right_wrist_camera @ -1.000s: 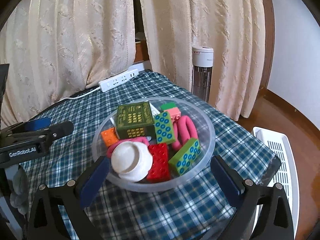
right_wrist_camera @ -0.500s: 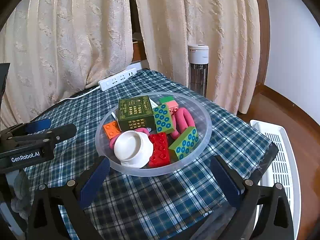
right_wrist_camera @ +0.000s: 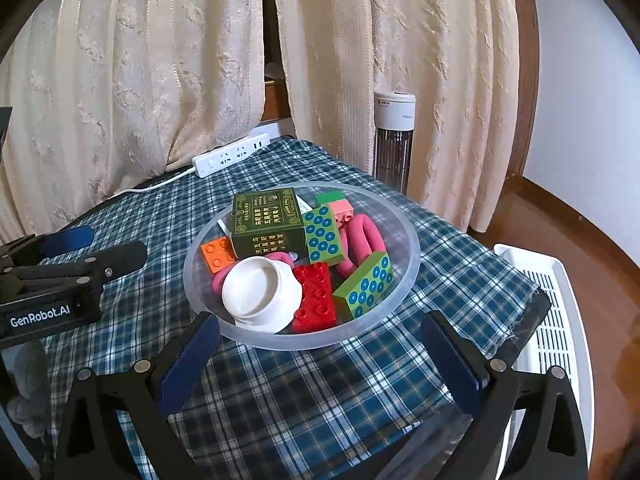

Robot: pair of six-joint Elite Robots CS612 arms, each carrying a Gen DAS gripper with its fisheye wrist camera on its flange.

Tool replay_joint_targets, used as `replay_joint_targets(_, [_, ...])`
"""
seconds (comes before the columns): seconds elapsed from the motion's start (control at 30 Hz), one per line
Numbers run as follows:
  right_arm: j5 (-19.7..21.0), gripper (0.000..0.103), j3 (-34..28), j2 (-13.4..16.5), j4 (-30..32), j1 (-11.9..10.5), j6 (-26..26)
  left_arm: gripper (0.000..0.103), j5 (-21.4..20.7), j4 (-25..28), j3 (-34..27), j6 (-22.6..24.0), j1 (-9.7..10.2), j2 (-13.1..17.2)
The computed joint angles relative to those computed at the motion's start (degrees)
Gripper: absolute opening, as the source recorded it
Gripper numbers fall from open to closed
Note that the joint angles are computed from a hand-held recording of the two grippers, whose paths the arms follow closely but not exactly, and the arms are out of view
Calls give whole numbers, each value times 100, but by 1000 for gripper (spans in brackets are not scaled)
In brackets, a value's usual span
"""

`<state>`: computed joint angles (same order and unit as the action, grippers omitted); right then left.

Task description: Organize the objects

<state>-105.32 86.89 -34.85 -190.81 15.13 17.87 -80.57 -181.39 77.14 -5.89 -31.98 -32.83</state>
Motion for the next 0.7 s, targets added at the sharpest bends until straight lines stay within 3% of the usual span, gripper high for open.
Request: replay_joint_targets(0.7, [-15,102,-74,60,114,-22,-37,87,10,47,-41,28,-11,44])
